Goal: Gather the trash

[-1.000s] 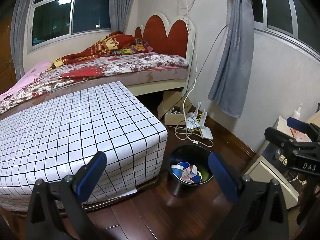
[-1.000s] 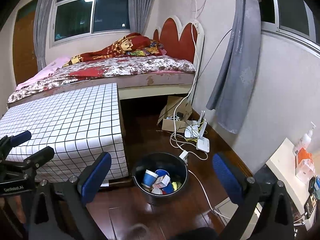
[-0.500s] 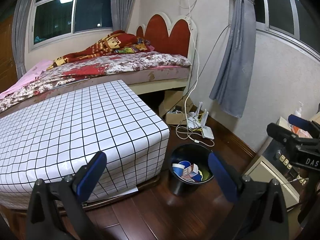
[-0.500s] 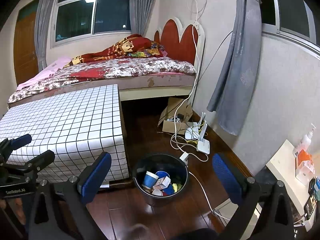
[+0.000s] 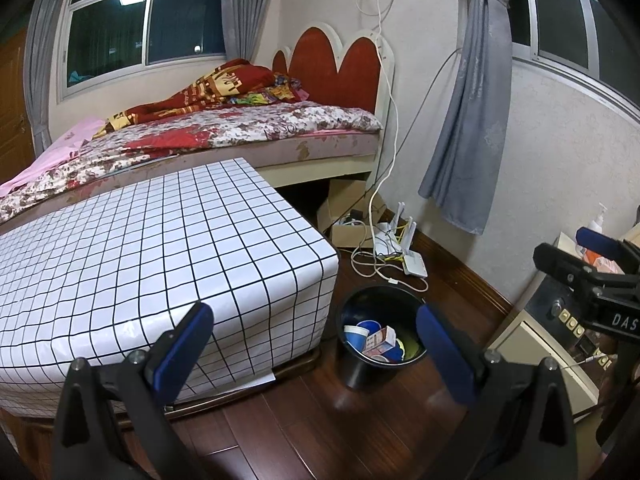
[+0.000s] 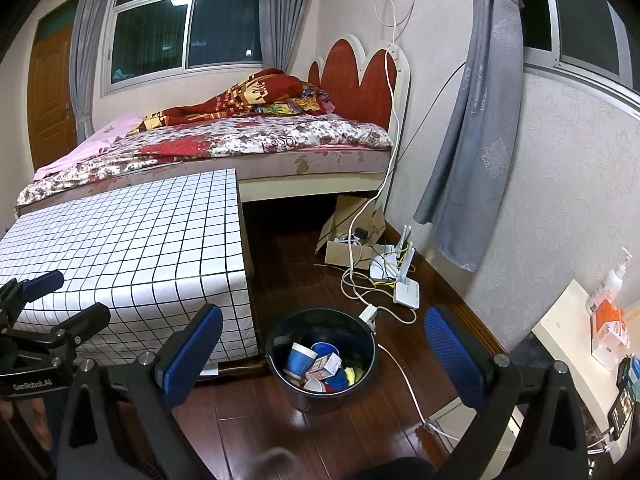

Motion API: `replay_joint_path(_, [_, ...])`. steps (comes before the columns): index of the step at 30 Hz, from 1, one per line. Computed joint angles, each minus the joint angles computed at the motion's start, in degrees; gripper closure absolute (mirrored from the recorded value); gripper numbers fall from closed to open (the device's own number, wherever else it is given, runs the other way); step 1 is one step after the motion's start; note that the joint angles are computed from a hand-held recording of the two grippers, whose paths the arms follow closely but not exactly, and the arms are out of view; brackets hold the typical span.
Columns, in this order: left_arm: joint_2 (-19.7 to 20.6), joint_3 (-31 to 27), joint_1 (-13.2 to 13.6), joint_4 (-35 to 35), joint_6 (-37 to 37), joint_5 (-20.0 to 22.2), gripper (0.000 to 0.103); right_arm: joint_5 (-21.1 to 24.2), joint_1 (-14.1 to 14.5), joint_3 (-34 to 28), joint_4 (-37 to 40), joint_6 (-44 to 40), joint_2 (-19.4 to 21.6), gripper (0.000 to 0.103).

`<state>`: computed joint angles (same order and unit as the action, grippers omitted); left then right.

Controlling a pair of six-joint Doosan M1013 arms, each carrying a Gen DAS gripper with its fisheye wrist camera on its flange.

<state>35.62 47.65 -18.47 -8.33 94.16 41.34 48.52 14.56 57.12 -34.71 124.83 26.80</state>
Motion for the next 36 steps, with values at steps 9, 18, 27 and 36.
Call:
replay_joint_path(9, [0.11,-0.18,0.06,-0.2,0.05,0.18,0.001,-0.04,0.01,0.03,-0.04,0.11,0.0,0.001])
replay_joint_path(18, [-0.13,0.3,-0.07,-0.21,0.0,-0.48,0.001,-0.07,0.0,0.09,0.0,-0.01,-0.03,0.001])
replay_joint_path(27, [-0.12,0.16,-0.07,-0.13,0.22,-0.41,0.001,-0.11,0.01,0.12,-0.08,0.0,-0.04,0.001])
replay_joint_path(36, [0.29,-0.88,-0.31,0.98,1.55,0.42,0.001,-0.07,-0.06,0.14,0.02,-0.21,-0.03,0.001])
